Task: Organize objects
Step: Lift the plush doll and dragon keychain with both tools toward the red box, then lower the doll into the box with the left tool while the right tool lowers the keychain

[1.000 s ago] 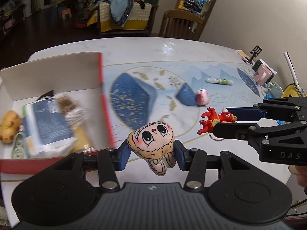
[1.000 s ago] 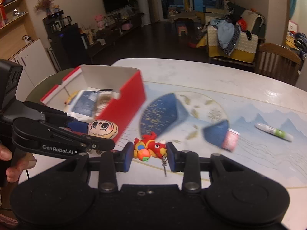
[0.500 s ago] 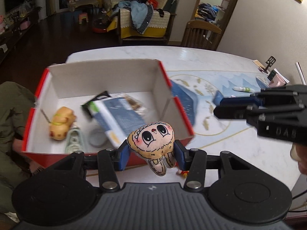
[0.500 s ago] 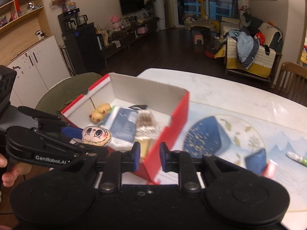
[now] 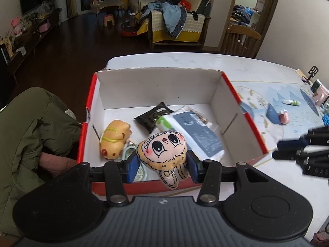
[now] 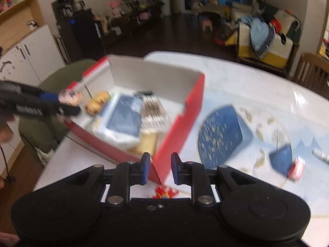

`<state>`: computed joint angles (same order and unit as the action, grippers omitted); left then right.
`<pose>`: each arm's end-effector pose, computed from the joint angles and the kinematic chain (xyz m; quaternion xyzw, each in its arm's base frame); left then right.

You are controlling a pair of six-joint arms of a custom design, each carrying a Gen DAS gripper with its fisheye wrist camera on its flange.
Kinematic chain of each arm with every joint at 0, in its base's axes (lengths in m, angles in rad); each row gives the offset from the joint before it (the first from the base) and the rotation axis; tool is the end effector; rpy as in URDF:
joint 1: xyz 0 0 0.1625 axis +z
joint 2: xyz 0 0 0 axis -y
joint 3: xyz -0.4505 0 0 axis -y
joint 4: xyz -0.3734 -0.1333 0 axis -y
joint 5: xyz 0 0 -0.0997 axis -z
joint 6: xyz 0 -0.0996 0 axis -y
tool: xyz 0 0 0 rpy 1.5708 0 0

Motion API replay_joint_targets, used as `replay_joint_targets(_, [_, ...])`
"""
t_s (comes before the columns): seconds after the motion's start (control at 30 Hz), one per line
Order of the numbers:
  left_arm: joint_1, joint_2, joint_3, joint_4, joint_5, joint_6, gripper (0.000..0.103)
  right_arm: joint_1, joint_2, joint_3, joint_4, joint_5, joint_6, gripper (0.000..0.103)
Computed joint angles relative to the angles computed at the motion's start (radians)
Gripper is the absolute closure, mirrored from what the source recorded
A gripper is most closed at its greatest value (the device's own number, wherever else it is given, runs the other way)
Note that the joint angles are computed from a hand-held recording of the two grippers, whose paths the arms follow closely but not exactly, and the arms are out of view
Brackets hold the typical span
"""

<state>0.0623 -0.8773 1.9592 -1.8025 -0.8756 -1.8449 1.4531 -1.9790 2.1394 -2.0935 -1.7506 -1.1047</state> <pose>-0.4585 -0.2261 0.0539 -0.0049 0.8679 -0.3496 0.3528 0.0774 -0.3291 0.4601 0.4498 -0.8704 0.0963 0.1753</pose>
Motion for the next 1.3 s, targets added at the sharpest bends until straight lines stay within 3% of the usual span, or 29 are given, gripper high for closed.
replay_joint_targets(0.27, [0.01,-0.01,0.024,-0.031,0.0,0.018,0.055,-0.094,-0.003,0.102,-0.087,-0.077,-0.086,0.072])
replay_joint_targets(0.33, [0.012,-0.011,0.028,-0.037,-0.003,0.025,0.055,-0.112,-0.009,0.125,-0.109,-0.075,-0.109,0.065])
replay_joint_targets(0.4, [0.011,-0.012,0.033,-0.045,-0.006,0.028,0.055,-0.124,-0.016,0.138,-0.116,-0.066,-0.118,0.046])
replay_joint_targets(0.47, [0.011,-0.011,0.034,-0.047,-0.009,0.028,0.055,-0.129,-0.015,0.146,-0.118,-0.059,-0.12,0.036])
replay_joint_targets(0.8, [0.013,-0.009,0.044,-0.061,-0.018,0.029,0.055,-0.106,0.014,0.212,-0.218,-0.131,-0.159,0.038])
replay_joint_targets(0.93, [0.013,-0.008,0.045,-0.063,-0.019,0.029,0.055,-0.106,0.002,0.237,-0.254,-0.13,-0.225,0.043])
replay_joint_targets(1.1, [0.011,-0.009,0.049,-0.069,-0.017,0.035,0.055,-0.102,-0.002,0.231,-0.242,-0.129,-0.215,0.062])
replay_joint_targets(1.3, [0.012,-0.013,0.054,-0.077,-0.015,0.039,0.055,-0.106,-0.033,0.206,-0.202,-0.111,-0.196,0.064])
